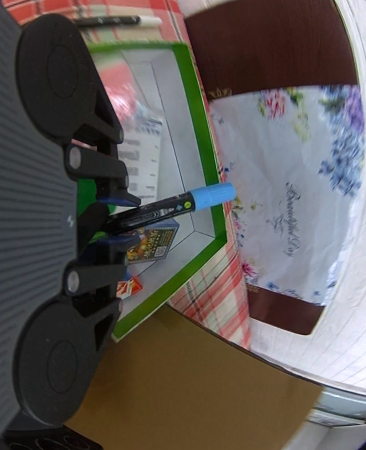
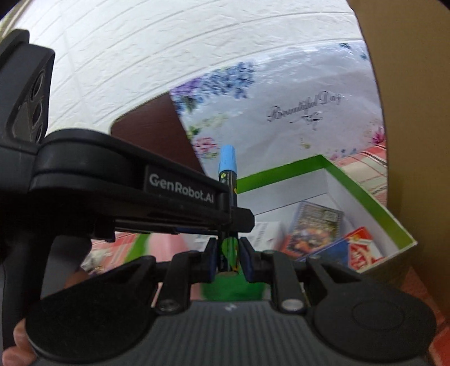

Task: Organize objects
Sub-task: 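Lower the blue marker into the green box and open the left gripper, then move both grippers back toward the white-capped marker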

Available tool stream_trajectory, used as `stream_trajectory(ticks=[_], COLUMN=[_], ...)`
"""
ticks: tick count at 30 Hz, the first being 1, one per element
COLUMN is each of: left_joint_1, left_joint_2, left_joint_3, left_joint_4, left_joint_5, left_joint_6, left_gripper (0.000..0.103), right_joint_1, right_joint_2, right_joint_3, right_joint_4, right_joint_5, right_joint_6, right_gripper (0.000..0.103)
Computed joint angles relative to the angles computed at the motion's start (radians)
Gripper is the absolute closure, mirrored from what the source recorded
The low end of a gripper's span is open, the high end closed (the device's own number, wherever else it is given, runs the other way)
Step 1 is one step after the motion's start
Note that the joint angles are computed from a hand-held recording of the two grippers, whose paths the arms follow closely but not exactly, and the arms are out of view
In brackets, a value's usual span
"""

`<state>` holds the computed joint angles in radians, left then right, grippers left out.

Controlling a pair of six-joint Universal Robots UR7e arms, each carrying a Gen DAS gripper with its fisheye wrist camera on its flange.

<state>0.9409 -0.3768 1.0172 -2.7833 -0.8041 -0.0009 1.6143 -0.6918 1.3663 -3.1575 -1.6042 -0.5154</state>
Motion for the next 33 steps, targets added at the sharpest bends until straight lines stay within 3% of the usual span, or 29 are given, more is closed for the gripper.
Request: stream_trajectory(ticks=[3,7,17,33], left_joint_1=[0.0,-0.006,-0.067,-0.121], left_joint_2=[0.049,0.015,-0.071,-0.217], left_joint_3=[-0.07,-0.006,0.184,0.461], left_joint_4=[0.045,-0.026,-0.154,-0.127], left_joint_5=[0.088,0.095,0.248,0.375], left_joint_6=[0.007,0.01,0.051,-0.168], left_gripper=[0.068,0.065,0.064,0.059], right_joint_1=[0.003,-0.001,0.011,0.043], right_joint_2=[0.048,0.024,-0.098,-0.21], right_joint_3=[-0.052,0.003,0.211,0.384], right_joint_4=[-0.036,-0.097,-0.188,-0.242], right_joint_5=[-0.074,-0.042,-0.034,-0.045], right_joint_6=[-0.048,-0.047,-0.005,-0.037], right_gripper=[0.078,0.064,0.063,0.062])
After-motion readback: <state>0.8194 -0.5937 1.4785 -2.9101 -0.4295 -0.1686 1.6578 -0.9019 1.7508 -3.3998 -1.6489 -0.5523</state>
